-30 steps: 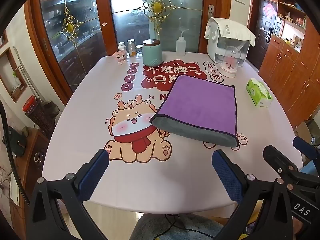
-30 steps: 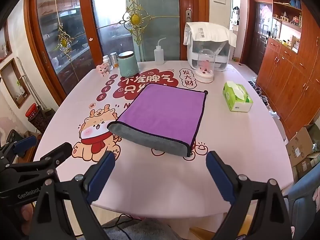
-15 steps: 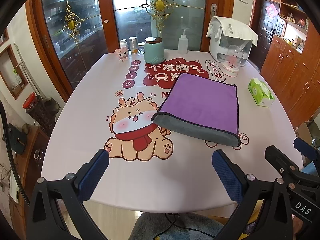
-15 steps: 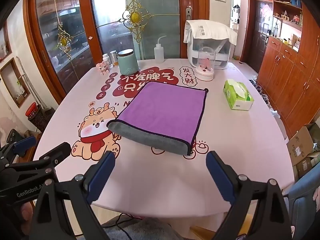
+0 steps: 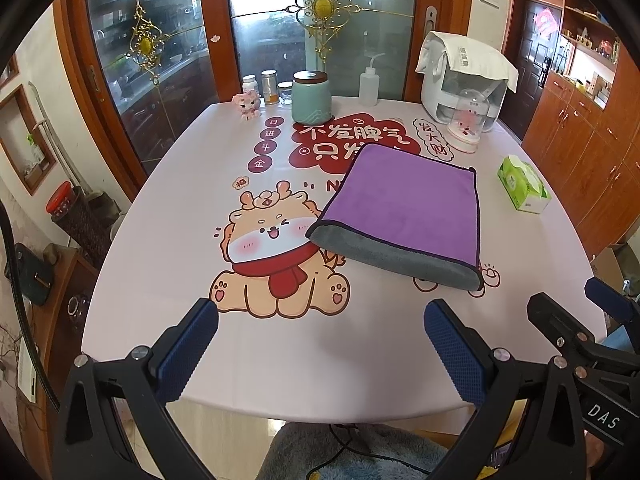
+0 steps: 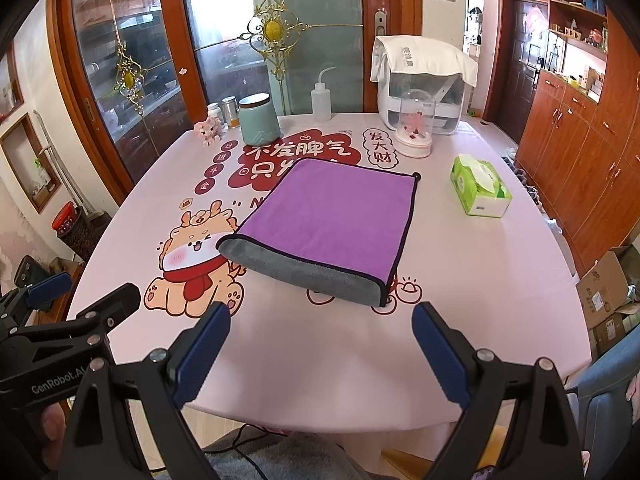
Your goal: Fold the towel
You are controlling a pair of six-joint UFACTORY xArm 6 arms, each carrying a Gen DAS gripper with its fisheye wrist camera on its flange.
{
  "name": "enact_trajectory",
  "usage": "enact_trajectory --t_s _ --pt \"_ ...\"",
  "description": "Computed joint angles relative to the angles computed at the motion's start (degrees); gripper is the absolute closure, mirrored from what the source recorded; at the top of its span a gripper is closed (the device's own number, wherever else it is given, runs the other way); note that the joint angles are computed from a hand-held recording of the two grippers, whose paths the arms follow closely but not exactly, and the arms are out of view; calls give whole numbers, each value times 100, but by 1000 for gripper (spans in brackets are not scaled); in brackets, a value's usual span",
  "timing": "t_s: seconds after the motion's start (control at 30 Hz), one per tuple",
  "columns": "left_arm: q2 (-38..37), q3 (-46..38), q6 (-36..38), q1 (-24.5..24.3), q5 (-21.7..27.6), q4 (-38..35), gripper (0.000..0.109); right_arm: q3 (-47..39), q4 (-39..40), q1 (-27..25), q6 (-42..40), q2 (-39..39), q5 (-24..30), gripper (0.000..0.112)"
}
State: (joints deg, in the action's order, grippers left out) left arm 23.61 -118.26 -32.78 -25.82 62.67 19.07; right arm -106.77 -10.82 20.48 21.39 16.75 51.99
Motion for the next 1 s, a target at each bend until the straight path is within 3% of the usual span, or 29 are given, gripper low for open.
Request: enact_trajectory --t_s 1.0 --pt "-52 187 138 76 -245 -141 6 -116 92 9 3 119 186 19"
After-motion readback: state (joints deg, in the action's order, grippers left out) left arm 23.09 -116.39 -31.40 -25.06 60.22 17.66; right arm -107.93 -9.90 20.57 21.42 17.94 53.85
